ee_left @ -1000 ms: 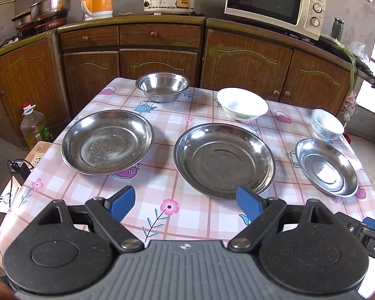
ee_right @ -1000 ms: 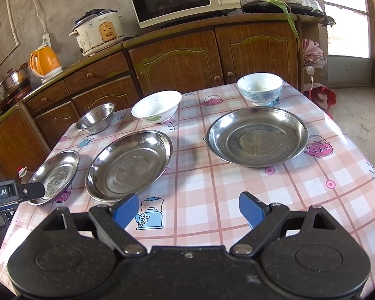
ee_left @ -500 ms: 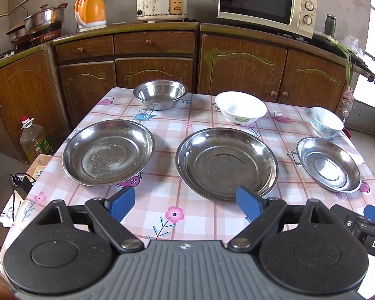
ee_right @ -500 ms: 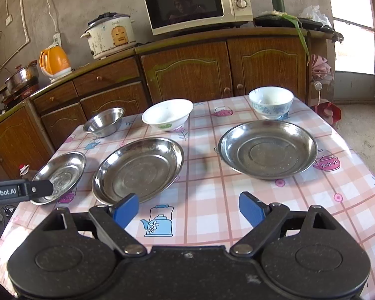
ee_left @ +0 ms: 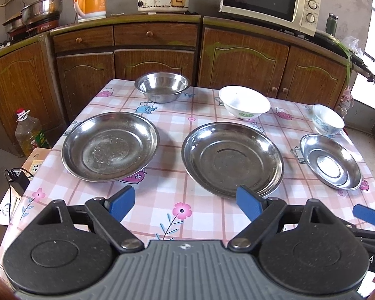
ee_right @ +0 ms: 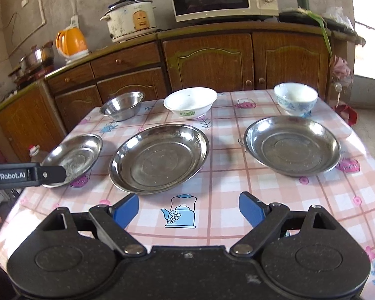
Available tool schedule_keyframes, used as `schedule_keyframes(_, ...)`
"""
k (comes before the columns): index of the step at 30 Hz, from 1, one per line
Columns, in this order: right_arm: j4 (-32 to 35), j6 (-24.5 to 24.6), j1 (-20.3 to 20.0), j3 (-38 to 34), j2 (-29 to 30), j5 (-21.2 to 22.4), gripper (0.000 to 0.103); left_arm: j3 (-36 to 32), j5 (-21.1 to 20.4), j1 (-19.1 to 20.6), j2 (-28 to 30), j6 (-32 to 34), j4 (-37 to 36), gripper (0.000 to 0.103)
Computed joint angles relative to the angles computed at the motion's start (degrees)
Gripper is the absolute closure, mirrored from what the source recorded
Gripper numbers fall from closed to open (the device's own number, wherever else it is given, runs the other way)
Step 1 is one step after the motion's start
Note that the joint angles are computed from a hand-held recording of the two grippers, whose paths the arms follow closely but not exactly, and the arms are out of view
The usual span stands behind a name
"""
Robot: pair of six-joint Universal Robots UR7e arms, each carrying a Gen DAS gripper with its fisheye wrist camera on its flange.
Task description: Organize plates and bowls
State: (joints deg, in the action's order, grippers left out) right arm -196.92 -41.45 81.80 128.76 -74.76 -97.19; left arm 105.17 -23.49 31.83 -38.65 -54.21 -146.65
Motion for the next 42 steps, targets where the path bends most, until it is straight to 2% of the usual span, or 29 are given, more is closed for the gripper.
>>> schedule_keyframes(3, -3.6, -1.9, 1.5, -0.1, 1.9, -1.4, 0.0, 0.4, 0.3, 0.3, -0.7, -1.2, 1.6, 0.013)
schedule_keyframes(5, -3.0, -2.7, 2.3, -0.5, 2.5, -1.8, 0.0, 0.8, 0.2, 0.6, -1.2, -1.6, 1.8, 0.013)
schedule_keyframes(9, -1.2, -1.2, 3.6, -1.6, 3.7, -1.8, 0.0, 1.3, 0.6, 1.1, -2.1, -1.7, 2.6, 0.013)
schedule_keyframes(27, -2.7, -1.0, 10.2, -6.8, 13.2, -4.4, 0.0, 4.6, 3.1, 4.5, -6.5, -1.7, 3.7, 0.013)
schedule_keyframes(35, -0.1, -2.0, 12.3, -11.3, 18.3, -4.3, 0.0, 5.2, 4.8, 8.2, -9.4, -6.3, 9.0, 0.013)
schedule_keyframes(42, 4.5, -1.7, 14.2, -18.6, 24.9, -5.4, 0.001, 4.1, 6.9, 12.5, -10.7, -7.4, 10.9, 0.013)
